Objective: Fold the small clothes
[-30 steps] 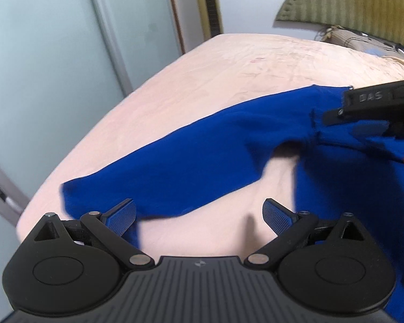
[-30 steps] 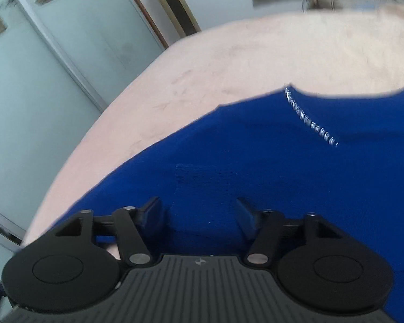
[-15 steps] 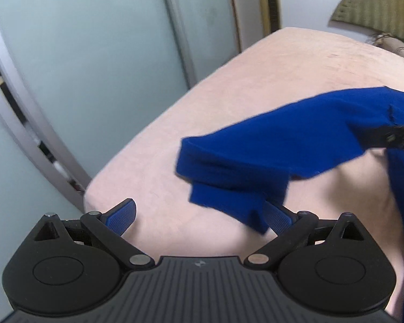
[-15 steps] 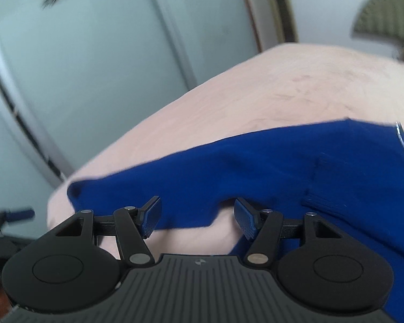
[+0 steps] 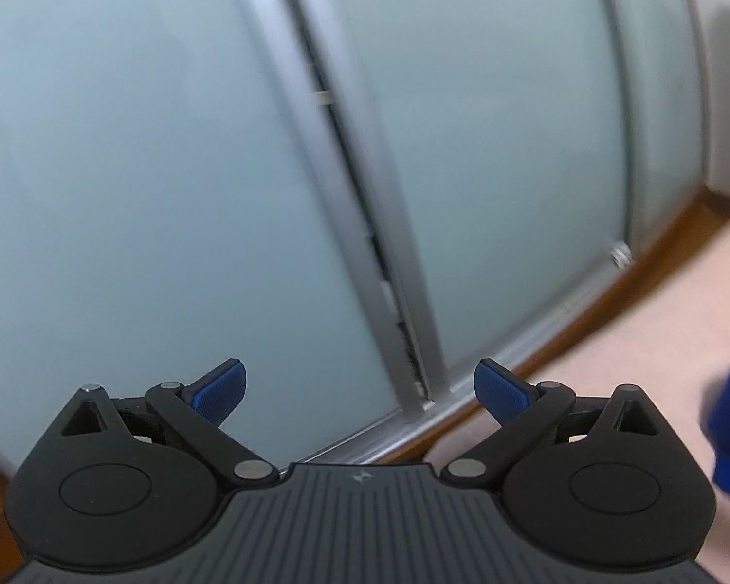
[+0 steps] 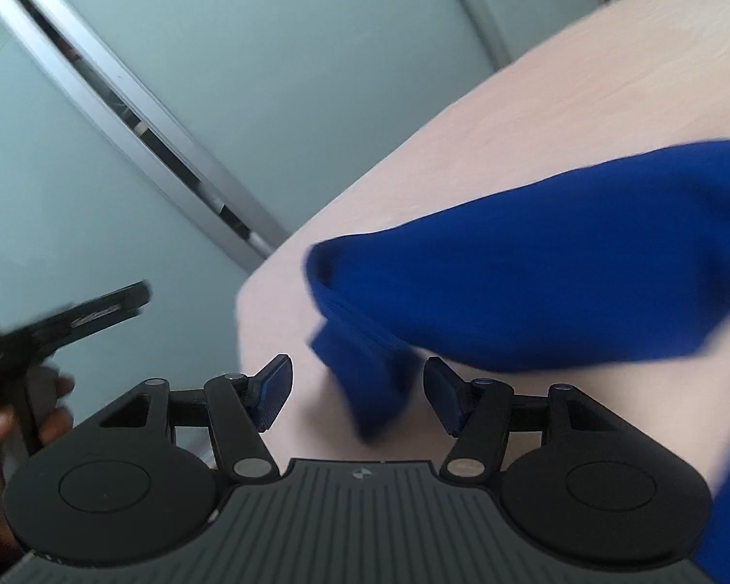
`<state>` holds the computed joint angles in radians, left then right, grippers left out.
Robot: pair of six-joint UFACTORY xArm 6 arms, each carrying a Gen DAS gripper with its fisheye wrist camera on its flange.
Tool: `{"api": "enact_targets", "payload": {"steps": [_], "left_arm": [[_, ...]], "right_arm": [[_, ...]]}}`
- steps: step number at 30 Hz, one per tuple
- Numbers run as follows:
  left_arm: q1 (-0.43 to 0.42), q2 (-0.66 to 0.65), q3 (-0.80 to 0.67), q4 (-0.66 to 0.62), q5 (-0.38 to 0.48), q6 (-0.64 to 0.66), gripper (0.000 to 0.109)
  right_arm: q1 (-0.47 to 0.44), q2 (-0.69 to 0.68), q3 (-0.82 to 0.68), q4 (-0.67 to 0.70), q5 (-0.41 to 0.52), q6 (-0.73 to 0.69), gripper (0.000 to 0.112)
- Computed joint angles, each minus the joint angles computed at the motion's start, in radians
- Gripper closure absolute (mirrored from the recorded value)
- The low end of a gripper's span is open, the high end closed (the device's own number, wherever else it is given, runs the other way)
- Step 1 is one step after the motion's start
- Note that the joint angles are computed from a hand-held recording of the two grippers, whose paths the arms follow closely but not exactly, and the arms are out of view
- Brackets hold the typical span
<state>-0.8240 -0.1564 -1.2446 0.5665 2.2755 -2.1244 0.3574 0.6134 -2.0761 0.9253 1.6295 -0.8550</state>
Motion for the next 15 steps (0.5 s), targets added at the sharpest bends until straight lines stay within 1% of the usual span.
{"api": "enact_targets", "payload": {"steps": [1, 2, 3, 4, 5, 6, 7, 9, 10, 12, 13, 15], "left_arm": [[-0.002, -0.011, 0.005, -0.005, 0.009, -0.019, 0.007], [-0.003, -0.019, 0.010, -0.008, 0.007, -0.028, 0.007], [-0.006, -0.029, 0.018, -0.006, -0.012, -0.023, 0.007], [-0.006, -0.034, 0.024, -0.005, -0.035, -0.018, 0.008], [-0.008, -0.042, 0.035, 0.001, -0.071, -0.014, 0.008], [-0.012, -0.054, 0.051, 0.013, -0.112, -0.006, 0.007], [-0.023, -0.069, 0.075, 0.027, -0.164, -0.002, 0.007], [-0.029, -0.088, 0.111, 0.058, -0.273, 0.008, 0.008], [-0.029, -0.089, 0.122, 0.077, -0.336, 0.021, 0.008], [-0.018, -0.099, 0.152, 0.114, -0.478, 0.047, 0.008], [-0.010, -0.104, 0.168, 0.124, -0.552, 0.039, 0.008], [0.028, -0.140, 0.226, 0.137, -0.734, 0.003, 0.008]], "right_arm": [[-0.006, 0.023, -0.030, 0.077, 0.094, 0.042, 0.049], [-0.023, 0.076, -0.094, 0.181, 0.198, 0.102, 0.049], [-0.039, 0.119, -0.140, 0.286, 0.263, 0.157, 0.051], [-0.053, 0.146, -0.173, 0.356, 0.286, 0.193, 0.049], [-0.066, 0.161, -0.204, 0.384, 0.267, 0.199, 0.047], [-0.073, 0.148, -0.196, 0.369, 0.210, 0.178, 0.044], [-0.079, 0.105, -0.155, 0.314, 0.114, 0.136, 0.041], [-0.085, 0.015, -0.054, 0.195, -0.047, 0.085, 0.043], [-0.089, -0.019, -0.009, 0.158, -0.107, 0.063, 0.043], [-0.098, -0.100, 0.112, 0.111, -0.215, 0.008, 0.043], [-0.092, -0.157, 0.202, 0.089, -0.288, -0.027, 0.043], [-0.096, -0.224, 0.306, 0.048, -0.394, -0.077, 0.043]]}}
